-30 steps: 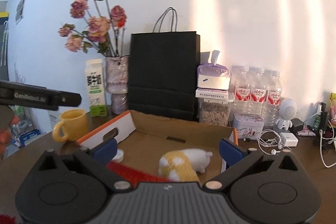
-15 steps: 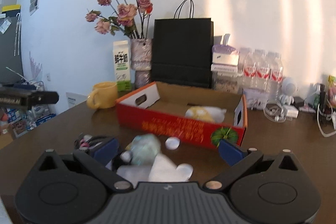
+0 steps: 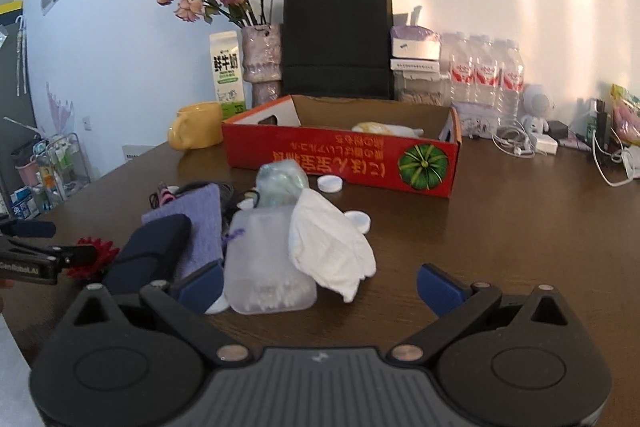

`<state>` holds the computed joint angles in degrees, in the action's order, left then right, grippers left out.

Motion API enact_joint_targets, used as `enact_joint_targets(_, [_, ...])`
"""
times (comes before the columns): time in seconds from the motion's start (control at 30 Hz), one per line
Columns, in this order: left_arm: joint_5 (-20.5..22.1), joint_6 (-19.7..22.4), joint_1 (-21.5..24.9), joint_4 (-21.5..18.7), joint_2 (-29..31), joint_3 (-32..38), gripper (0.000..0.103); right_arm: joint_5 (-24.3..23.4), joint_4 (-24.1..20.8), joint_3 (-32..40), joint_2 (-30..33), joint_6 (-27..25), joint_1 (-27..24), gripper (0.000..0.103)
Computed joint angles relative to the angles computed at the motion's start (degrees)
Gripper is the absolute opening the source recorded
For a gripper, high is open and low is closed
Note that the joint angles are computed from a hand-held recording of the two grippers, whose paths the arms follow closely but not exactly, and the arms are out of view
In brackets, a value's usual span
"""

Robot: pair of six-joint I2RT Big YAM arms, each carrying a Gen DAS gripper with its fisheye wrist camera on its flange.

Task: Organize objects
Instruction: 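Grasp the red rose with the left gripper, then grasp the white tissue with the right gripper while the left gripper holds the rose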

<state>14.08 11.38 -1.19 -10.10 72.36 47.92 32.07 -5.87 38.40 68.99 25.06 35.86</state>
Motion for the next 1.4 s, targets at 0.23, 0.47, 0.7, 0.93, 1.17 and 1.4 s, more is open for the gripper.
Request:
enact_joint_targets(0.23, [0.0, -1.7, -0.3, 2.1, 2.4, 0.2, 0.049, -1.0, -0.4, -0.6, 0.6, 1.1, -1.0, 0.103])
enact_joint_targets(0.47, [0.6, -1.0, -0.5, 3.5, 2.4, -0.1, 0.041, -2.1, -0.6, -0.1, 1.9, 1.4, -1.7, 0.103])
enact_joint_targets(0.7, [1.7, -1.5, 0.1, 4.4, 1.6, -0.1, 0.041, -2.9, -0.7, 0.4, 3.1, 1.5, -2.4, 0.103])
enact_joint_targets(0.93, [2.2, -2.1, 0.3, 4.4, 1.6, 0.4, 0.041, -6.7, -1.6, 3.1, 6.5, -0.1, -5.5, 0.103])
enact_joint_targets(1.17, [2.6, -2.0, 0.3, 3.7, 2.1, 0.7, 0.041, -12.5, -2.4, 5.5, 9.4, -1.1, -9.0, 0.103])
enact_joint_targets(1.4, [2.7, -2.2, 0.3, 3.6, 2.3, 1.1, 0.041, -11.1, -0.5, 4.4, 7.8, -1.9, -8.6, 0.103])
